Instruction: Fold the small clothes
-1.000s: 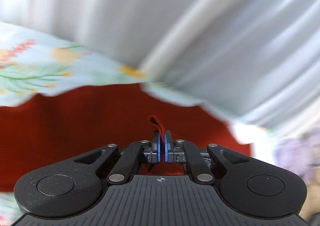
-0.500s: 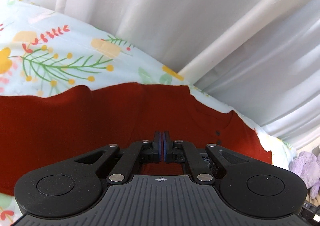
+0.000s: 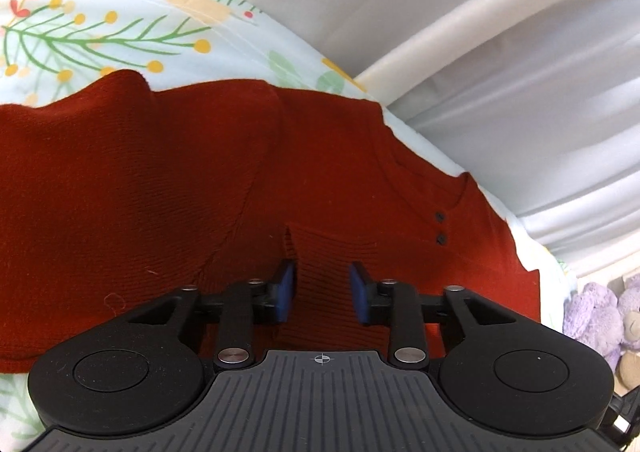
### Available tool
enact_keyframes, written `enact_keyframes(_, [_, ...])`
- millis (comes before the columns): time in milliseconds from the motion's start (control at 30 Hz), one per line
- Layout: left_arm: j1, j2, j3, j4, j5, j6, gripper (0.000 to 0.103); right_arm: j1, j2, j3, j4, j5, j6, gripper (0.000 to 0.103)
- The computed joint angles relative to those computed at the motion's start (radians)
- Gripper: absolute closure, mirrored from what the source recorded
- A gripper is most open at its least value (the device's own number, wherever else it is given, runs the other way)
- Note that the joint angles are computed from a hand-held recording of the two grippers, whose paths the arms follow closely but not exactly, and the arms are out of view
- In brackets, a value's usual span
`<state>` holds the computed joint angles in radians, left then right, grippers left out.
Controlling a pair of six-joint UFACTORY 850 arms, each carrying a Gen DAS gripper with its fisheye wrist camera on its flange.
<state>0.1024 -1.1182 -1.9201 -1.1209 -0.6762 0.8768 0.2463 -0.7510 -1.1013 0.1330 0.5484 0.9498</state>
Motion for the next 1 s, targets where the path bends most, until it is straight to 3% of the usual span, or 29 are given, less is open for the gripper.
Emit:
enact_keyframes(33, [0.002, -0.012, -0.019, 0.021, -0.013, -0.042, 0.091, 0.0, -0.003, -0.002, -0.007, 0.002, 0.011, 0.06])
enact_keyframes(200, [0.01, -0.015, -0.024, -0.008, -0.029, -0.097, 0.096, 0.0, -0.013, -0.01, -0.022, -0.002, 0.036, 0.06])
enact_keyframes(300, [0.03, 0.048, 0.048, -0.194, -0.023, 0.058, 0.096, -0.001, -0.013, -0.009, -0.016, 0.0, 0.035, 0.06])
enact_keyframes(400, [0.036, 0.106, 0.096, -0.265, 0.03, 0.163, 0.096, -0.003, -0.01, -0.005, 0.005, -0.004, 0.019, 0.06])
enact_keyframes(667, [0.021, 0.106, 0.091, -0.152, 0.092, 0.147, 0.096, -0.01, -0.055, -0.051, -0.052, 0.036, 0.095, 0.061])
enact_keyframes(700, [0.018, 0.105, 0.092, -0.147, 0.098, 0.152, 0.096, -0.008, -0.062, -0.063, -0.036, 0.033, 0.08, 0.067])
enact_keyframes(767, [0.008, 0.1, 0.097, -0.149, 0.105, 0.174, 0.096, -0.004, -0.072, -0.086, 0.004, 0.004, 0.017, 0.093])
enact_keyframes(800, [0.003, 0.097, 0.098, -0.147, 0.104, 0.181, 0.096, 0.001, -0.074, -0.097, 0.077, -0.026, -0.067, 0.098])
enact_keyframes(900, [-0.013, 0.091, 0.103, -0.12, 0.141, 0.202, 0.096, 0.014, -0.072, -0.083, 0.225, 0.001, -0.181, 0.098])
enact_keyframes(1000, [-0.017, 0.087, 0.105, -0.099, 0.168, 0.2, 0.096, 0.002, -0.063, -0.064, 0.159, 0.003, -0.127, 0.098])
